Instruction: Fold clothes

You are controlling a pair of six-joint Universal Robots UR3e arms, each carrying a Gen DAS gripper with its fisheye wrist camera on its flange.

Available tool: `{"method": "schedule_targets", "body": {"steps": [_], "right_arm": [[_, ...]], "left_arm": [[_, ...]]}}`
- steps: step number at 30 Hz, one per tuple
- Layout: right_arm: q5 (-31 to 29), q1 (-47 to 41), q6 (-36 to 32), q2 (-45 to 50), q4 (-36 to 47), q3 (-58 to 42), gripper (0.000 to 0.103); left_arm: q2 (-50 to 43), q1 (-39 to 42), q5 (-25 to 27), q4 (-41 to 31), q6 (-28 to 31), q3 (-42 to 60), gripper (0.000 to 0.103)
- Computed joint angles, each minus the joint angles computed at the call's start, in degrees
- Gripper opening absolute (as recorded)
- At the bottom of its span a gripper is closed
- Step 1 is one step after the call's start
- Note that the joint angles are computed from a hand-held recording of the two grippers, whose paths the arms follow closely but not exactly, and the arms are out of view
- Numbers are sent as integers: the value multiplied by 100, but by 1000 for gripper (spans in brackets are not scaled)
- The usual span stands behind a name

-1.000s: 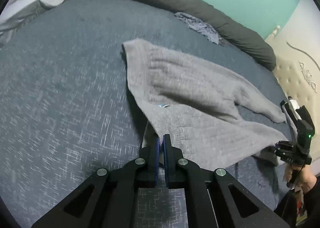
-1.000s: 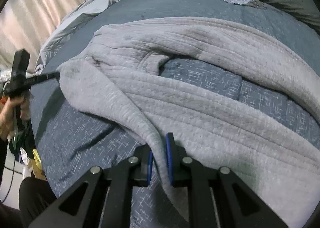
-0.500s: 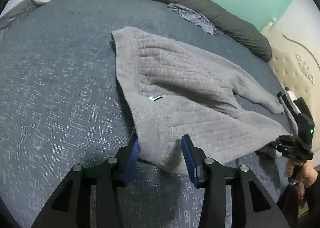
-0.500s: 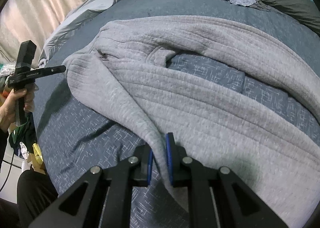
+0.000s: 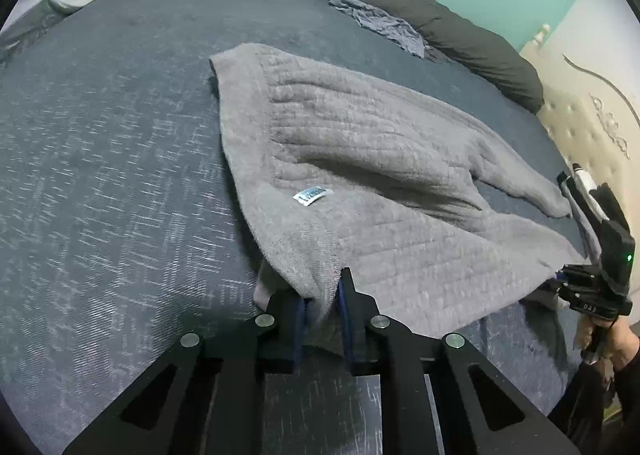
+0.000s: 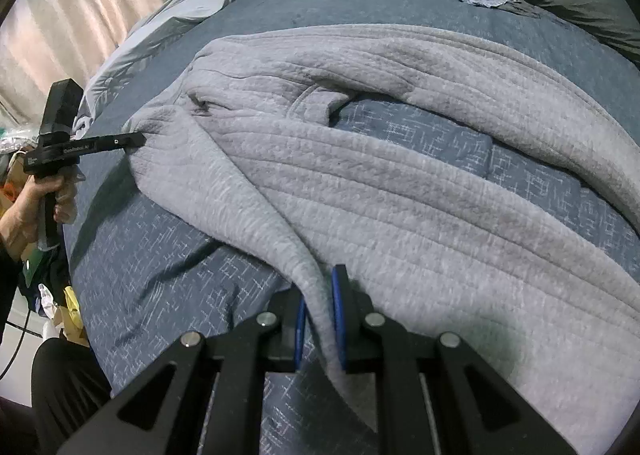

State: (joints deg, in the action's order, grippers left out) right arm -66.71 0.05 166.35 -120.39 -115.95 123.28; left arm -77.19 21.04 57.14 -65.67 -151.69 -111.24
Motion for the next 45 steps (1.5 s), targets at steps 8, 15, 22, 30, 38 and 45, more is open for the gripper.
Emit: {"method": "schedule_targets", "body": {"steps": [8,15,22,30,38,45], "right_arm": [[-64,371,-318,-205,520,-369,11],[-34,571,-409,-593,900,-391,11],[-243,1012,-245,-252,711,-101,21],[722,-721,-1654,-1198,2471,-497,40],[270,-1211,-1313,-219,1049,-471,45],[-225,-311,-1140,1297,-453,-737,45]], "left_arm": [[536,547,129,-2137,786,1349,13],[577,857,230,-3334,1274,1967,13],[179,203,1148,-1746,370,747,14],[391,625,820,-1597,432,379,24],[1034,900,781,-1639,207,513,33],[813,432,961,-1071,-365,305,35]]}}
